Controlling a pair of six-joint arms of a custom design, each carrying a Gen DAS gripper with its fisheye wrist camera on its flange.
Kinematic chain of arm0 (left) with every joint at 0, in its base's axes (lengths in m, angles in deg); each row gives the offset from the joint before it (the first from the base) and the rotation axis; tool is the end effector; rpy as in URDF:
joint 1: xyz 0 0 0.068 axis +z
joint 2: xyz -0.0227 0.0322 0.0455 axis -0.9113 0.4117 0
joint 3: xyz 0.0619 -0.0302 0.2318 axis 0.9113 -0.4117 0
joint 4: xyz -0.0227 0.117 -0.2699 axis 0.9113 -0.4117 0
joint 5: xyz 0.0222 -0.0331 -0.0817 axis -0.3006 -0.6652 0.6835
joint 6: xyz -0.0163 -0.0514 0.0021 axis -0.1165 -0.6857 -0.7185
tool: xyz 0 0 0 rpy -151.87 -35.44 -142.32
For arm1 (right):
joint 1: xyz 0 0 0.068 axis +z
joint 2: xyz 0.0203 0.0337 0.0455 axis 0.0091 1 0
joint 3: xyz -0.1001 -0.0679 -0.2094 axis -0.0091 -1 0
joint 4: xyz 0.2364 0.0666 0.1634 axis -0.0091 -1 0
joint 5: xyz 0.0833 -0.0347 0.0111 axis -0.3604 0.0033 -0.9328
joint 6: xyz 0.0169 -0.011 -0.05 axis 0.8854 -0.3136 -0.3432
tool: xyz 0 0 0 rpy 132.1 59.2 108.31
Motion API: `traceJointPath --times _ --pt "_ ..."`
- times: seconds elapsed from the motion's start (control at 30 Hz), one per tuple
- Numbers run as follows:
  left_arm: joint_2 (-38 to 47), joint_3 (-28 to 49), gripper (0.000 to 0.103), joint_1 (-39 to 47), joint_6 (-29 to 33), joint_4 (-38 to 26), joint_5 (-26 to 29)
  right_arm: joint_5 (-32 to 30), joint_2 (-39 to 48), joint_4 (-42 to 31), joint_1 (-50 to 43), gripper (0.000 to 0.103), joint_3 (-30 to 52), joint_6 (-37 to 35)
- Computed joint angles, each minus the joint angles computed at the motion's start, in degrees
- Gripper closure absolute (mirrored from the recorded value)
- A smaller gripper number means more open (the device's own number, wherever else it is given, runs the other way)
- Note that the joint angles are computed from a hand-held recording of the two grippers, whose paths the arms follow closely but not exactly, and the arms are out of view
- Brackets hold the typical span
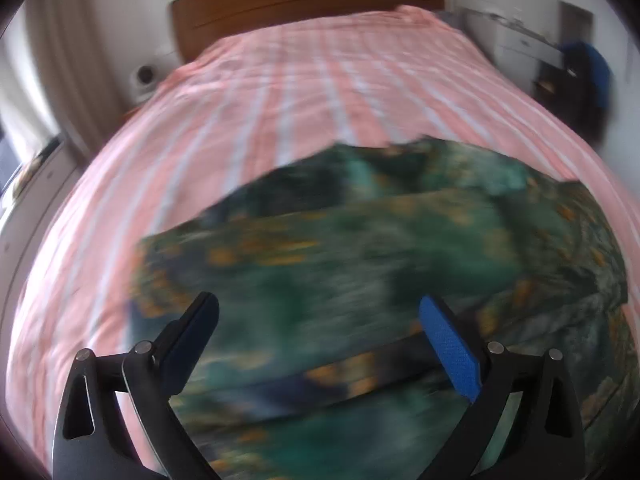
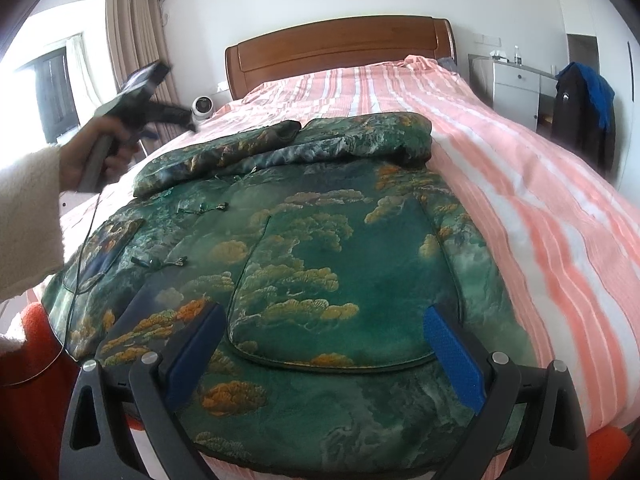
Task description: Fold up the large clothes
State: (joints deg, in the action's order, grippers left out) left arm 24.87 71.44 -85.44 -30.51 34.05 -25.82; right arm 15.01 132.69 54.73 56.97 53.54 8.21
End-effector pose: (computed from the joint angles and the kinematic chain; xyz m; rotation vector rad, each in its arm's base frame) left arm 0.4216 -0.1411 0.1238 0.1441 2.4401 0.1303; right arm 0.1328 0.1653 0.0536 -0.0762 2.2227 0.2285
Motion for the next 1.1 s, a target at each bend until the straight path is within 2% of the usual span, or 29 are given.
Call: traceJointPath --times 0.07,0.13,0.17,0.2,0.3,0.5,0.6,0.77,1.1 --pt "5.8 5.3 0.002 -0.8 0.8 -2.1 -0.9 0.5 -0.2 0.0 0.2 0.005 -0.1 0.1" --pt "15.4 14.3 0.001 -1.7 0.0 -7.7 -2.3 0.5 -0.7 -0.4 0.0 0.005 -0.3 0.3" --pt "16.3 15.1 0.001 -1.9 -0.6 -8.7 -2.7 0.2 -0.8 -0.5 -0.3 0.005 -0.5 0.5" --pt "15.4 13.0 0.001 -1.8 -1.6 -6.3 -2.7 0.0 -1.1 -0.6 -0.5 0.005 -0.6 0.6" --pt "8.2 6.0 0.002 -1.4 -4.4 -3.8 -0.8 0.3 -2.7 -1.1 -0.7 0.005 -1.4 0.9" --pt "-12.9 -13.5 0.002 -2.1 -4.3 1.1 0.2 -0.8 -2.7 -0.4 -1.8 0.005 -1.5 0.9" --pt "-22.1 -20.5 0.002 -4.3 -2.9 1.0 -4.8 0.5 -1.8 -0.7 -0.9 0.005 -0.8 0.7" --pt "-32.7 -28.7 0.002 -8.4 -0.7 1.0 -13.0 4.5 -0.9 -2.4 1.4 0.005 0.6 0.7" --pt "-49.5 -38.4 0.002 -11.2 0.7 -4.1 -19.0 12.2 2.8 -6.7 7.7 0.005 4.5 1.5"
